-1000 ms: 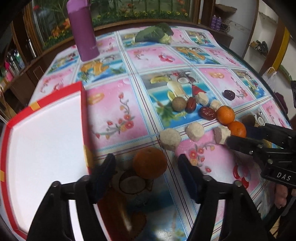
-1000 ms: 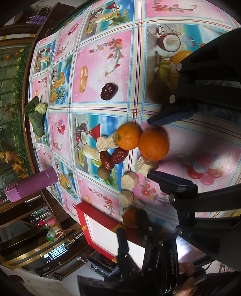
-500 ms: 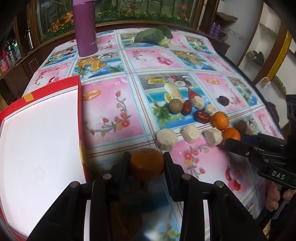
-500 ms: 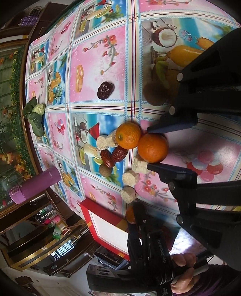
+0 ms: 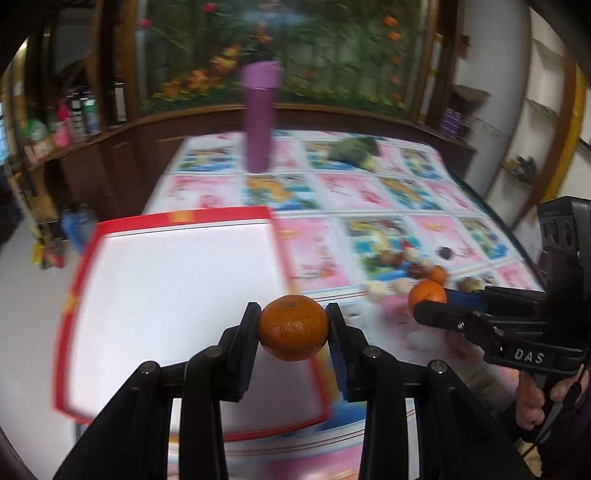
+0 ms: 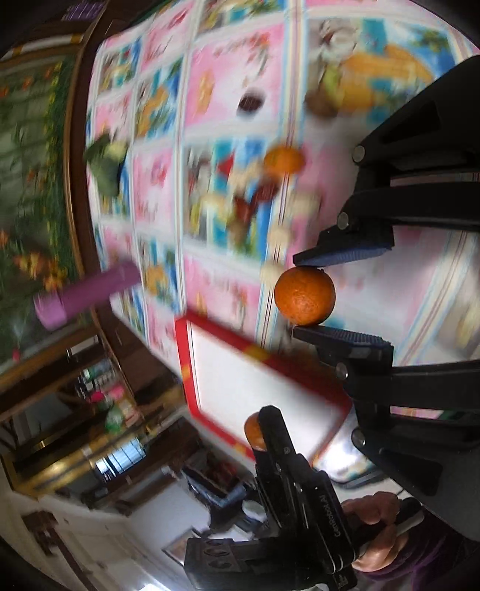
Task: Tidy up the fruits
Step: 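Carry both mandarins into the red-rimmed white tray and open both tools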
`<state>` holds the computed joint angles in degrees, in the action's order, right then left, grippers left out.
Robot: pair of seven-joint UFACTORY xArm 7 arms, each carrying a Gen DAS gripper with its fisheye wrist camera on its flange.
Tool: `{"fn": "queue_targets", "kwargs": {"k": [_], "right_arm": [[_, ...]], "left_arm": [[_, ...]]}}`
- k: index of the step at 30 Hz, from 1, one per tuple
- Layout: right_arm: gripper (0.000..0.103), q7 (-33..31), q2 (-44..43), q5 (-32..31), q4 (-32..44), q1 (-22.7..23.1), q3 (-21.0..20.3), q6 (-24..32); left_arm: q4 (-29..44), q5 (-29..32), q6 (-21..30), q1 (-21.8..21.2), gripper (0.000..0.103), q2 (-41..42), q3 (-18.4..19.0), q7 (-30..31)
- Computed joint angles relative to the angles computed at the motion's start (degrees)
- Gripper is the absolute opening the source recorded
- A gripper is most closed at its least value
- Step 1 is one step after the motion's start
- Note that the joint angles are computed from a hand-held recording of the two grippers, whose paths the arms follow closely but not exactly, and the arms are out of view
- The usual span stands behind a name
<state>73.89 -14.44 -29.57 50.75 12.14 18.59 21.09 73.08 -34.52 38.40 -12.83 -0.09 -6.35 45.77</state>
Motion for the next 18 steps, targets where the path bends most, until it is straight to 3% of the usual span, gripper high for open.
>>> {"fn": "queue_targets", "kwargs": {"k": [4, 10, 18], "right_arm": [[0.034, -0.64, 9.43, -3.26, 8.87, 1.66, 0.66, -0.53], [0.034, -5.72, 22.50, -2.20, 21.70, 7.38, -1.67, 1.97], [0.034, -9.48, 29.13, 2.43, 27.85, 13.35, -5.88, 5.40]], "left_arm": [[0.32, 4.23, -2.03, 1.72, 0.035, 1.66, 1.21, -4.11], [-0.28, 11.20, -4.06, 3.87, 0.035, 4.30, 1.72, -10.29], [-1.80, 17.14, -6.94, 5.73, 0.035, 5.31, 2.05, -15.44]]}}
